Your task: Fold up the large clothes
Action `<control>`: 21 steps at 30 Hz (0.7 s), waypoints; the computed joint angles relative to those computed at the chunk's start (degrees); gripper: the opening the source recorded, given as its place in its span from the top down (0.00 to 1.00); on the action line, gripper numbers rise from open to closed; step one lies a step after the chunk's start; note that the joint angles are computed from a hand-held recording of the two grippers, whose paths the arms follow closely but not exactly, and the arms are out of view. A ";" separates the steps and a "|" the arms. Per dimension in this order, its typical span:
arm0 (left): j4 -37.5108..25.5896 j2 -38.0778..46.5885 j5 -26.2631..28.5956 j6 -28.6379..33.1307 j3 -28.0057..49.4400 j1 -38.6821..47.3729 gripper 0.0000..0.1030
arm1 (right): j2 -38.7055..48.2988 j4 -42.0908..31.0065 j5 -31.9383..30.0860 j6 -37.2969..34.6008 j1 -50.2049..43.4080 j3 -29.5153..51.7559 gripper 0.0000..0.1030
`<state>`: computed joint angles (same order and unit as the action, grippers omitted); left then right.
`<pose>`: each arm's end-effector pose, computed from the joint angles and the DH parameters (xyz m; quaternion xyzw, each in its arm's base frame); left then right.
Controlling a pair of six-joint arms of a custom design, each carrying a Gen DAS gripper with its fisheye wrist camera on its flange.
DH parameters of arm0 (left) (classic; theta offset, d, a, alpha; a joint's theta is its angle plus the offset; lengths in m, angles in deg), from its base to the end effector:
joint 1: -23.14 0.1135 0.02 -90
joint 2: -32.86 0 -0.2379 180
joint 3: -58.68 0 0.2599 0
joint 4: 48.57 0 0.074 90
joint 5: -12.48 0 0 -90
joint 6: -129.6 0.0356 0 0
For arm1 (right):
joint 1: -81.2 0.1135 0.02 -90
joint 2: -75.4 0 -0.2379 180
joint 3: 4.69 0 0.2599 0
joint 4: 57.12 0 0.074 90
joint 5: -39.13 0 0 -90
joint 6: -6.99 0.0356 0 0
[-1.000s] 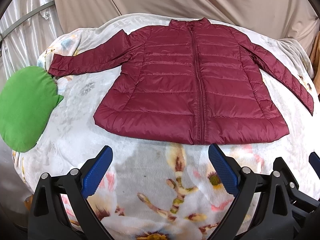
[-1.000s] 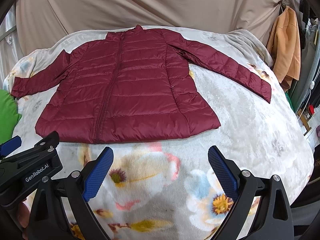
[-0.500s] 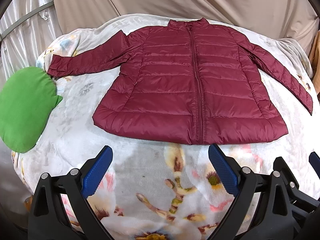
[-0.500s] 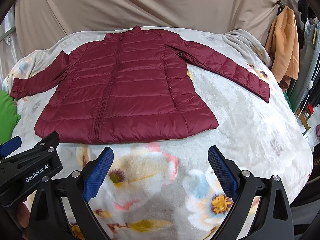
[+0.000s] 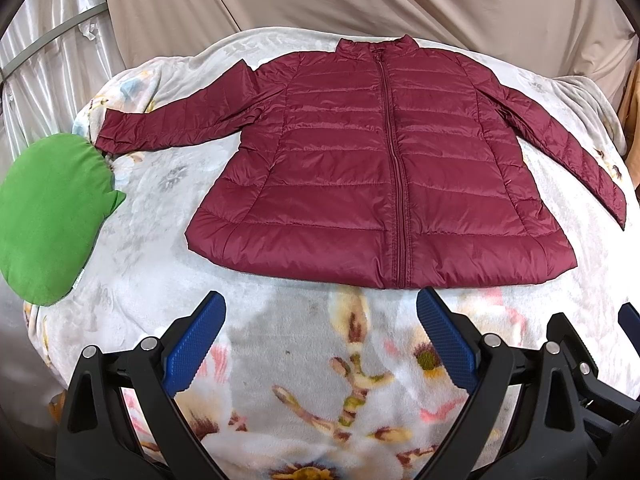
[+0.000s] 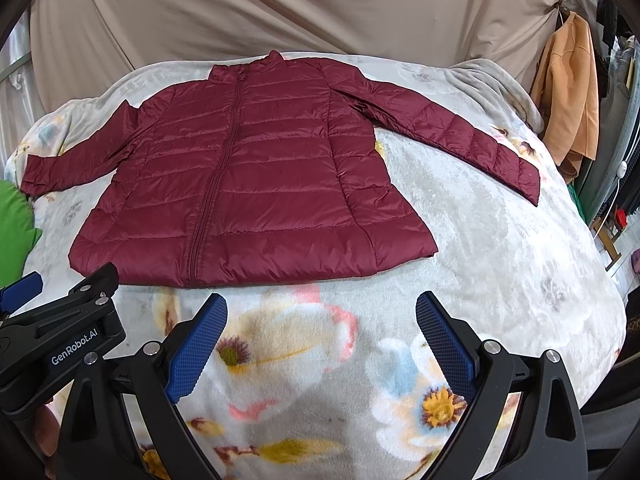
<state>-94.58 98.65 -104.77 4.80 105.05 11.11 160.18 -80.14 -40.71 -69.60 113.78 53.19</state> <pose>0.2102 -0.0281 0.1480 -0.2366 0.9210 0.1290 0.2812 0.2565 0.1564 0.1494 -0.1259 0.9278 0.0568 0.3467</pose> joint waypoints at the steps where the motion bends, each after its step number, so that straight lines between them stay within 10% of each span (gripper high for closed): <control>1: -0.06 0.05 -0.01 -0.05 0.07 -0.02 0.09 | 0.03 0.01 -0.03 -0.02 -0.02 0.01 0.08; 21: 3.35 7.81 2.06 2.15 3.12 2.64 0.09 | 6.26 -0.11 -2.33 -0.92 -1.74 4.25 0.08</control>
<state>-91.23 106.46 -102.70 6.95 108.17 13.75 166.44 -80.25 -43.04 -70.52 112.04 57.43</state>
